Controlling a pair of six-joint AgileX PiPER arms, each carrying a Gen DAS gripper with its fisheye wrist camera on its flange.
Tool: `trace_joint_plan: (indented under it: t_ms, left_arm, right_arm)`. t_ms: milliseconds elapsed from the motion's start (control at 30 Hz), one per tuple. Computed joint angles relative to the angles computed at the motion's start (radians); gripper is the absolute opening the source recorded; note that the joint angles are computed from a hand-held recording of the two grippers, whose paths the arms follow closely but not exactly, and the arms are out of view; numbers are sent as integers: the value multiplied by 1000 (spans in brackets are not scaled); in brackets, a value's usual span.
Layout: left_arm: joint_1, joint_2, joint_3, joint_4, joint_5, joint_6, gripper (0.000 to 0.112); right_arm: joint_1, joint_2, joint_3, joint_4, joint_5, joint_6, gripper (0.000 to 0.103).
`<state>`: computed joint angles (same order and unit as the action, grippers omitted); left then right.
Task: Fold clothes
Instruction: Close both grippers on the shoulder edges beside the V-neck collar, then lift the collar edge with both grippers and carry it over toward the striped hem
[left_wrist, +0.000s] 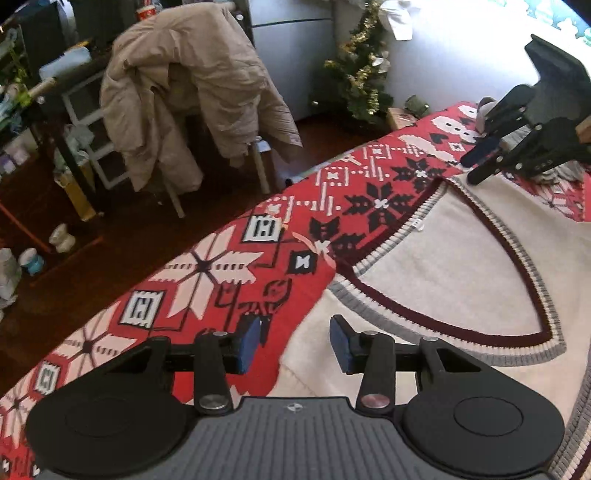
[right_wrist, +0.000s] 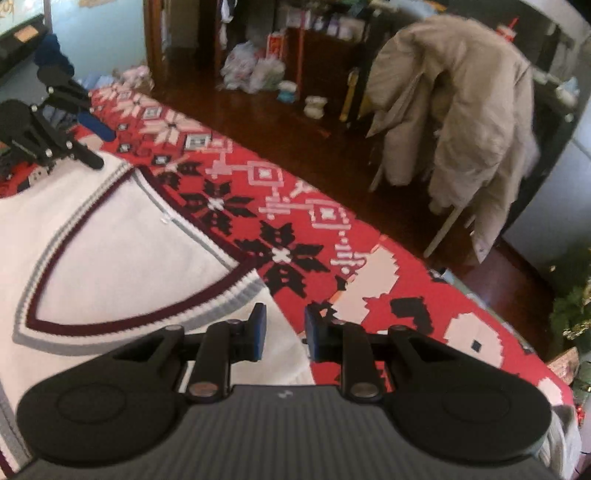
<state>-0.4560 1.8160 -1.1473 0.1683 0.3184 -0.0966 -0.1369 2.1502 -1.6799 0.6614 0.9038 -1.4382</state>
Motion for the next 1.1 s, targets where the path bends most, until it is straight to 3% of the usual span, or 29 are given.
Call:
trace_joint_plan:
  t_ms: [200, 267, 300, 333, 400, 567, 667, 767, 900, 1100]
  left_arm:
    - [68, 38, -40, -365, 34, 348, 43]
    - [87, 50, -65, -441, 63, 408, 42]
    - [89, 56, -81, -448, 80, 414, 38]
    - [92, 63, -96, -453, 97, 418, 26]
    - [97, 72, -127, -501, 146, 453, 6]
    - [7, -4, -76, -188, 97, 185, 3]
    - [-48, -104, -13, 15, 73, -16, 3]
    - [-133, -233, 53, 269, 98, -284, 3]
    - [-310, -412, 117, 526, 223, -550, 3]
    - [-760, -590, 163, 773, 592, -889, 3]
  right_arm:
    - [-4, 77, -156, -48, 160, 53, 24]
    - [3, 88, -181, -58, 187, 65, 16]
    - [8, 92, -190, -62, 195, 71, 15]
    - [12, 95, -195, -64, 199, 75, 9]
    - [21, 83, -173, -68, 181, 71, 7]
    - [28, -10, -38, -48, 75, 16, 6]
    - [6, -97, 55, 15, 40, -40, 6]
    - [-26, -237, 192, 98, 11, -132, 6]
    - [-101, -477, 390, 206, 38, -254, 6]
    - [-330, -859, 627, 270, 265, -403, 6]
